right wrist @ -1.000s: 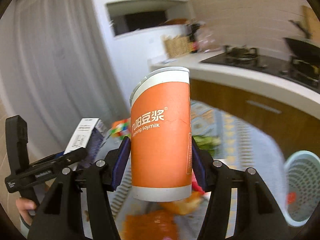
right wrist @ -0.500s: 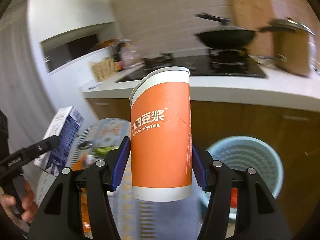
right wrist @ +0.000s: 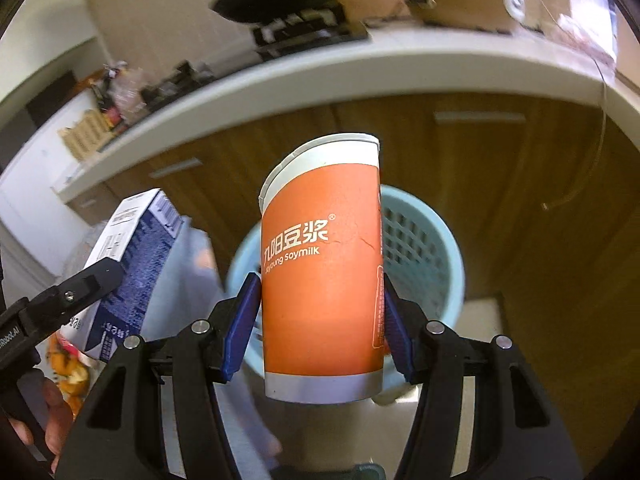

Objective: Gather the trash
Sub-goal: 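Carry carton and cup over the blue basket and open both tools, then move both tools back over the table toward the wrappers and paper cup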

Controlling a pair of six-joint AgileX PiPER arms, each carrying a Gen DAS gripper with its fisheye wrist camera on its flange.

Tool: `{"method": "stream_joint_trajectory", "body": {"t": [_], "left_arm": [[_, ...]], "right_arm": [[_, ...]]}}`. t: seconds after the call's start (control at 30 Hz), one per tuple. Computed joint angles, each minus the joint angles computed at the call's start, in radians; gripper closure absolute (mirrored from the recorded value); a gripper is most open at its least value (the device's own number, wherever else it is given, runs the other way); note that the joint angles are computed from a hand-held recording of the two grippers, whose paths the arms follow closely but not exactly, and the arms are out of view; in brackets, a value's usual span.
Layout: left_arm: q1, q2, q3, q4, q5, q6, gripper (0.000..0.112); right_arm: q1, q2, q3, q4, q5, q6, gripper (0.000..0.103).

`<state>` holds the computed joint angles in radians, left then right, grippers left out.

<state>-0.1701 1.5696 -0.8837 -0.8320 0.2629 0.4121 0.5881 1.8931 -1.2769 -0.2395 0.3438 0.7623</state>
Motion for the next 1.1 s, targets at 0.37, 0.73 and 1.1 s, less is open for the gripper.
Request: {"method": "stream_joint_trajectory", "body": {"t": [0.37,0.73,1.1], "left_arm": [[-0.042,0.216,-0.096,-0.085,0.043,0.081,0.078],[-0.040,0.220,-0.089,-0.048,0.025,0.040,0.058],[-0.023,-0.008,0.057,0.035,-0.032,-0.049,0.052]], "right_arm": [[-0.040,0.109,-0.035,0.116,0.039,-0.101,0.048],[-0.047,0.119,-0.030,0.108,0.034,-0.095,0.045],[0.019,0.028,0.009,-0.019,-0.008,0.026,0.045]]}}
